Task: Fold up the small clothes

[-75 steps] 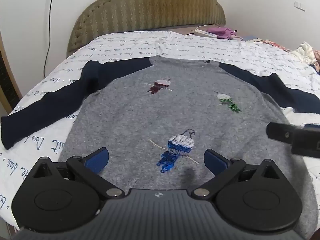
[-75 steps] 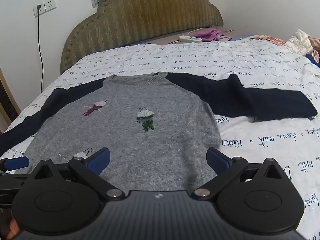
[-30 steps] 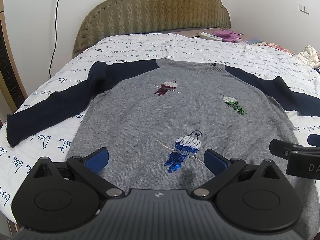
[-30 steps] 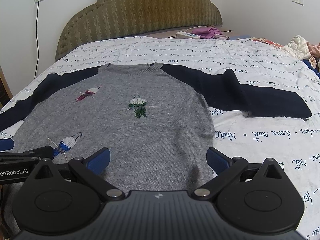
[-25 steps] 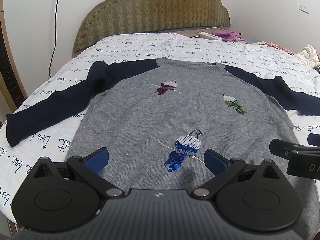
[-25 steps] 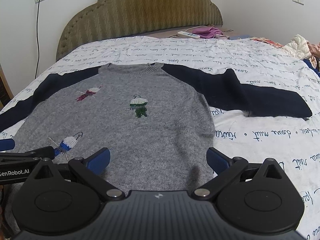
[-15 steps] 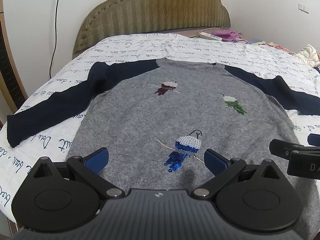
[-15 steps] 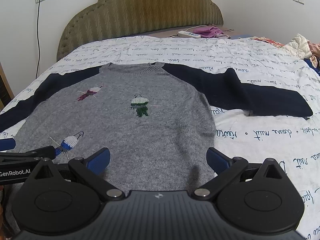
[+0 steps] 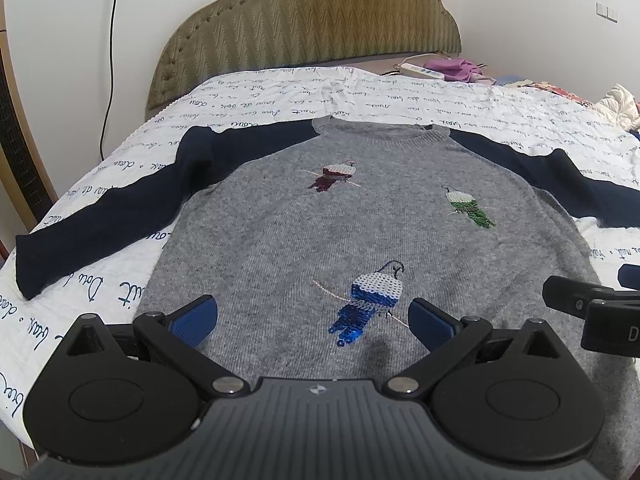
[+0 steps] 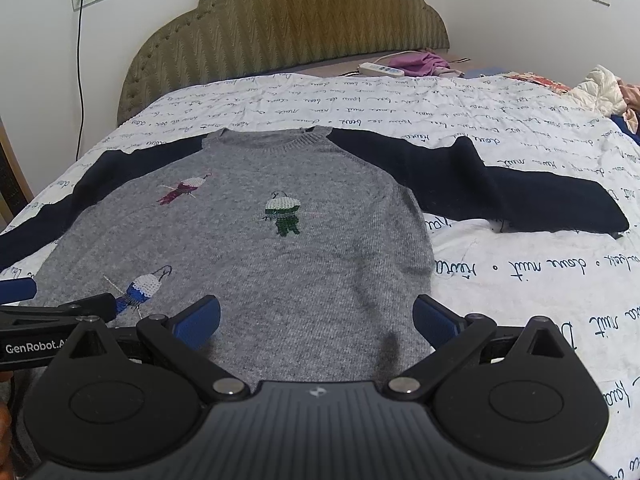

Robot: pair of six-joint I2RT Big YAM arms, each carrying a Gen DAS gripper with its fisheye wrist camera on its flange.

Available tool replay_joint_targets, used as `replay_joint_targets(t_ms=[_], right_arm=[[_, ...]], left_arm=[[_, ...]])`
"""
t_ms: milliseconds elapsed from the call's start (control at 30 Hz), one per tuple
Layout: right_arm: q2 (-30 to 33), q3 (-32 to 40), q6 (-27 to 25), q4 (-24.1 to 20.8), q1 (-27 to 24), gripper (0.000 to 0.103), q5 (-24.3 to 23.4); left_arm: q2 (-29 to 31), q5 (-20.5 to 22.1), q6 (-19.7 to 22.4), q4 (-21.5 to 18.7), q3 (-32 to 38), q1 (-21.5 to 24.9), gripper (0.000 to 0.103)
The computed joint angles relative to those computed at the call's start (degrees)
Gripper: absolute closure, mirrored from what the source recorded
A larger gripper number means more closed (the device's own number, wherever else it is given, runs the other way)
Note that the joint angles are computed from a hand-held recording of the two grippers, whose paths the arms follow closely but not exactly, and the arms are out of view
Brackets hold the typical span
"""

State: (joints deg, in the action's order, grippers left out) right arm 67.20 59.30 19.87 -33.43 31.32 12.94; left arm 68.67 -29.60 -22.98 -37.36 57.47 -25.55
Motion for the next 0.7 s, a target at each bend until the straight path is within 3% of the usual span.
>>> replay_joint_targets(t_ms=[167,467,700], right_arm=[[0.0,-0.1,-0.2,0.5,-0.6,0.0,-0.5],[-0.8,-2.0,0.5,4.6,-3.8,0.0,-6.0],[-0.6,-3.1,-3.1,8.8,-6.3,0.0,-10.5]], left_arm=[[0.8,-0.4,0.3,-0.2,0.7,-0.2,0.0],[3.7,-0.5,1.5,-0.3,3.1,-0.7,0.0],[7.0,-0.2,2.1,-0.3,6.1,-0.9,0.0]])
